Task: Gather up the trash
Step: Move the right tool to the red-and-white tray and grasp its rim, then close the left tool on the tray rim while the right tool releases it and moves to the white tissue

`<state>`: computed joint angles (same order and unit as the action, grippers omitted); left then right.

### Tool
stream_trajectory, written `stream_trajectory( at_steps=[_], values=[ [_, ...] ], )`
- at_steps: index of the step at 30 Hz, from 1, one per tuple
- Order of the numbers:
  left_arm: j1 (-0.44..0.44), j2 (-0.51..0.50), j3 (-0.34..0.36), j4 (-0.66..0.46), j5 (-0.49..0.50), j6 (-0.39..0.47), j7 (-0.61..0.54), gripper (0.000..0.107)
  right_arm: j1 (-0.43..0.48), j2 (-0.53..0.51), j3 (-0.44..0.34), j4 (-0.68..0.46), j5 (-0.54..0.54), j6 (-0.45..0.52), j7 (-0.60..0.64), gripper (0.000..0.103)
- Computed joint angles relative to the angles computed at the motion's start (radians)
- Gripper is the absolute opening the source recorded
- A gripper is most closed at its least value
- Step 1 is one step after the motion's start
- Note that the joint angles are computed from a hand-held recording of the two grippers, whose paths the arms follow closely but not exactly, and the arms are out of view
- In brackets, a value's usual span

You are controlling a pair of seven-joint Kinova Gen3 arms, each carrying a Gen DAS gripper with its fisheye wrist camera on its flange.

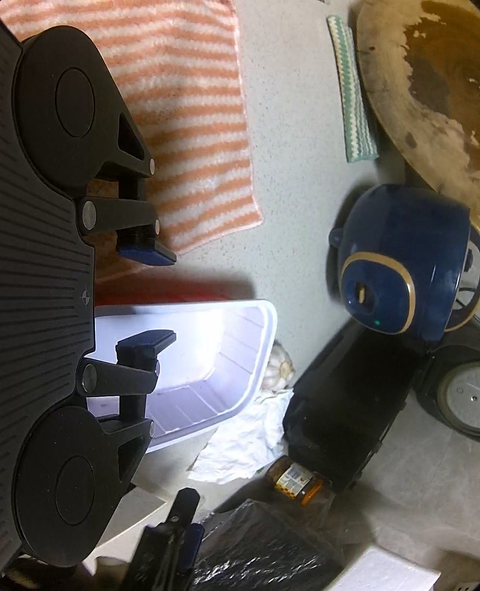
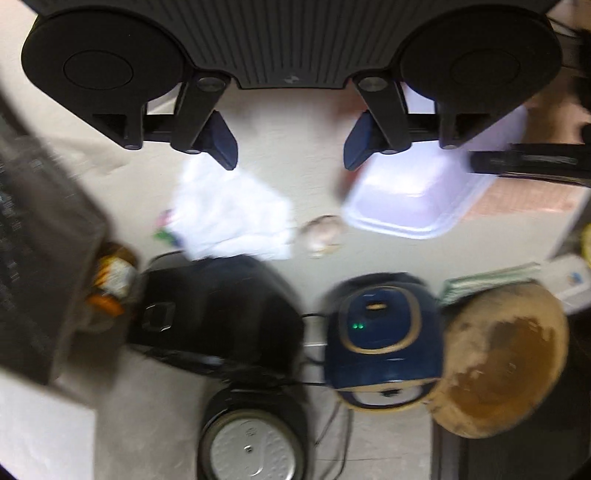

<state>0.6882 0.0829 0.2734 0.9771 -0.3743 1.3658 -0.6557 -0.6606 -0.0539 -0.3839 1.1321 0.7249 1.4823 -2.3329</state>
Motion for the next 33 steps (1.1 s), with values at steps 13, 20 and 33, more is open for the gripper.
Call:
stream_trajectory(
  at_steps=[13, 20, 33],
  values=[
    [-0.108, -0.061, -0.003, 0.098, 0.204, -0.118, -0.078, 0.042, 0.077, 0.1, 0.187, 0.04, -0.039, -0.158, -0.129, 0.084],
    [-0.147, -0.042, -0.004, 0.091, 0.256, -0.161, -0.091, 0.042, 0.183, 0.074, 0.154, 0.046, -0.269, -0.189, -0.047, 0.008],
    [-0.102, 0.047, -0.032, -0.007, 0.287, -0.165, -0.182, 0.042, 0.199, -0.141, -0.01, 0.165, -0.138, -0.115, -0.155, 0.008]
  ],
)
